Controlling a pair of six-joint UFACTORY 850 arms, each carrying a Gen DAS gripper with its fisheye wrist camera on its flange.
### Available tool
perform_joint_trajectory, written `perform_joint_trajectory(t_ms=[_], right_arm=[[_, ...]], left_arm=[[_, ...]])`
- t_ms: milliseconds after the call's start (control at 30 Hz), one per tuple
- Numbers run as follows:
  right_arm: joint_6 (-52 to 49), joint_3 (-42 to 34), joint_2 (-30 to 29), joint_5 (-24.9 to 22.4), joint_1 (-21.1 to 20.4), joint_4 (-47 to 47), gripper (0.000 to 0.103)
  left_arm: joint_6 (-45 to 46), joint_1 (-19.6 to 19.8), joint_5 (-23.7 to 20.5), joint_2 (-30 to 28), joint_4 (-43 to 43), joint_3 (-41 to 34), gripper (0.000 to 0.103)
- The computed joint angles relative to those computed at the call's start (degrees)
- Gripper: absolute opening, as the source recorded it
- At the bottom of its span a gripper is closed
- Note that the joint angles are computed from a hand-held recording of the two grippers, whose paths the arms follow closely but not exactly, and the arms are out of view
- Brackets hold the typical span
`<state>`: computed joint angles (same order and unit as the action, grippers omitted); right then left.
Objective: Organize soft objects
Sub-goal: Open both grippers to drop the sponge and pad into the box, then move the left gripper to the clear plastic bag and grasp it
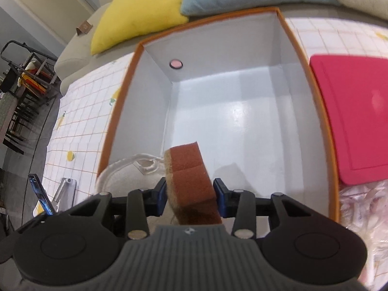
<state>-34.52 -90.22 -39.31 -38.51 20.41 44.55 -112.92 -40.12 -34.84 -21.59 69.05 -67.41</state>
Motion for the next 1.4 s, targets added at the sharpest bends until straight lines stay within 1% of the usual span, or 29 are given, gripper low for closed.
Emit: perform_joint_trajectory(t_ms=[67, 133, 200, 267, 300, 433, 467, 533, 600, 667, 700, 733, 767, 833, 900, 967, 1033, 1133, 1233, 1300, 1400], right_arm=[[-0.1, 0.1, 0.0, -0.4, -0.2, 1.0, 0.054], [-1.1, 0.8, 0.7, 0.2, -0.3, 1.5, 0.059], [-1.9, 1.6, 1.6, 1.3, -0.5, 1.5, 0.060], [-2.8, 2.4, 2.5, 2.1, -0.7, 1.7, 0.068], [-2.9, 2.8, 2.9, 2.4, -0.9, 1.5, 0.068], [-2.4, 4.2, 4.4, 4.4, -1.3, -0.4, 0.068], [-2.3, 4.9, 4.9, 5.6, -1.3, -0.9, 0.068], [-2.3, 6.8, 6.5, 9.3, -0.9, -2.5, 0.068], [-4.5, 8.9, 8.2, 13.5, -0.7, -2.8, 0.067], [-7.8, 11.1, 9.9, 17.5, -0.4, -1.6, 0.066], [-9.7, 11.9, 10.5, 19.0, -0.4, -0.4, 0.066], [-12.6, 12.6, 11.2, 19.7, -0.6, 1.8, 0.065], [-14.7, 12.7, 11.3, 19.3, -0.8, 3.6, 0.063], [-15.7, 12.1, 11.0, 16.3, -1.7, 4.9, 0.057], [-14.7, 12.0, 10.9, 14.4, -2.3, 4.4, 0.055], [-16.5, 13.4, 12.0, 14.2, -2.7, 6.1, 0.055], [-21.6, 15.3, 13.5, 13.8, -3.4, 10.5, 0.055], [-32.7, 19.6, 17.0, 14.2, -4.9, 19.5, 0.056], [-46.7, 25.1, 21.1, 15.7, -6.5, 31.0, 0.056], [-54.0, 28.1, 23.3, 16.3, -7.7, 36.9, 0.056], [-60.9, 31.6, 25.9, 16.8, -9.7, 43.2, 0.057]], left_arm=[[-0.7, -0.4, -1.6, 0.0, 1.1, 0.0, 0.058], [-1.5, -0.7, -2.4, 0.1, 1.8, 0.2, 0.060], [-3.3, -0.8, -2.8, 0.3, 3.1, 0.6, 0.060], [-5.8, -1.1, -3.7, 0.5, 5.0, 0.9, 0.060], [-7.2, -1.3, -4.3, 0.7, 6.2, 1.2, 0.060], [-11.1, -1.9, -6.6, 1.1, 8.5, 1.7, 0.063], [-11.1, -1.9, -7.1, 1.0, 8.2, 1.6, 0.063], [-10.3, -2.0, -8.2, 0.8, 7.5, 1.3, 0.063], [-8.3, -2.2, -9.5, 0.2, 6.3, 0.5, 0.062], [-7.4, -2.4, -10.3, -0.1, 5.7, 0.3, 0.062], [-7.5, -2.4, -10.2, -0.1, 5.6, 0.3, 0.062], [-7.9, -2.3, -9.7, 0.1, 5.8, 0.5, 0.059], [-8.5, -2.1, -8.9, 0.2, 6.3, 0.7, 0.058], [-8.7, -2.0, -7.9, 0.5, 6.8, 1.0, 0.050], [-8.2, -2.2, -7.4, 0.6, 7.0, 1.0, 0.046], [-8.6, -2.7, -8.0, 0.8, 8.1, 1.1, 0.046], [-9.3, -3.4, -8.5, 1.0, 9.4, 1.1, 0.046], [-11.6, -4.7, -9.2, 1.2, 12.7, 1.1, 0.046], [-12.6, -5.9, -7.9, 1.1, 15.3, 0.4, 0.046], [-14.9, -6.7, -6.6, 1.0, 17.8, 0.1, 0.046], [-15.1, -7.5, -5.0, 0.2, 19.5, -1.2, 0.046]])
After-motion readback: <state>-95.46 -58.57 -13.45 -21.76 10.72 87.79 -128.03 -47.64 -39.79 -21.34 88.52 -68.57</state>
